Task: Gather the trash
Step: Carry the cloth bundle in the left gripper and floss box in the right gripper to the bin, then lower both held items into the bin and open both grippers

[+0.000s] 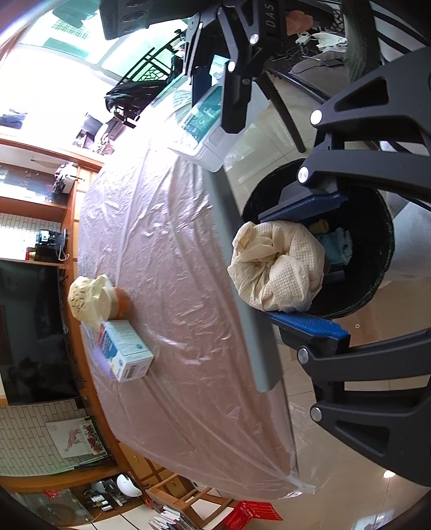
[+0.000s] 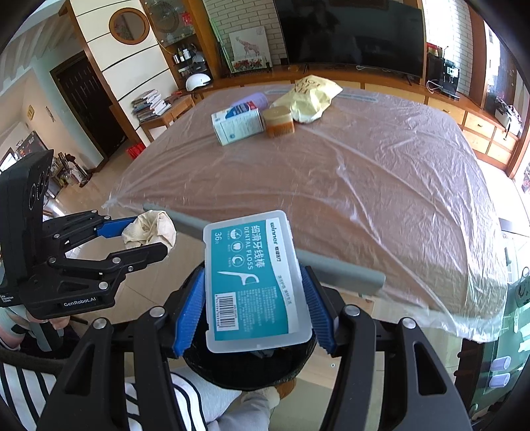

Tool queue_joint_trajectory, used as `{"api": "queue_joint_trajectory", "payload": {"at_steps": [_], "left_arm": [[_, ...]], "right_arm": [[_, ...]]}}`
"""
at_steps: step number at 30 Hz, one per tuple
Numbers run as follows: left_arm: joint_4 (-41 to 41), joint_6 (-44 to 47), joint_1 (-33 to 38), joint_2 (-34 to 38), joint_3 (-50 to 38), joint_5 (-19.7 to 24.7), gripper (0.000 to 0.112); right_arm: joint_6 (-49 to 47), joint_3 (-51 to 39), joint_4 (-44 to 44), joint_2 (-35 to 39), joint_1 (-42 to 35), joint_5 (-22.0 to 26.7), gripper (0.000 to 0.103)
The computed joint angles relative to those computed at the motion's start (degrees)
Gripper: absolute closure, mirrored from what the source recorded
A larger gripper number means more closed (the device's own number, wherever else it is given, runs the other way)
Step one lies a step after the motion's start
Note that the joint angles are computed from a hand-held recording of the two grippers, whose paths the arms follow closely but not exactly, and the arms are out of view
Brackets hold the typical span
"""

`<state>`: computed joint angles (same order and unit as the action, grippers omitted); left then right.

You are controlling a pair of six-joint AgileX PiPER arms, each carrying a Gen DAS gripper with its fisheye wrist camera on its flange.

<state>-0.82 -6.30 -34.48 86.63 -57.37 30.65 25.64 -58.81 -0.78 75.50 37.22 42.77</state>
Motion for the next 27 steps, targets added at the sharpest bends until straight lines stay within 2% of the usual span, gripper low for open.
{"api": "queue_joint_trajectory", "payload": {"at_steps": [12, 27], "left_arm": [[2.08, -2.77, -2.97, -0.22, 4.47, -0.28, 0.060], [2.35, -4.15, -3.87, 2.31, 4.53, -0.61, 0.060]], "right_arm": [[0.26, 5.03, 1.21, -0.90, 1.79, -1.21, 0.047], [0.98, 8.16, 1.47, 1.95, 2.76, -2.75, 0.047]]}}
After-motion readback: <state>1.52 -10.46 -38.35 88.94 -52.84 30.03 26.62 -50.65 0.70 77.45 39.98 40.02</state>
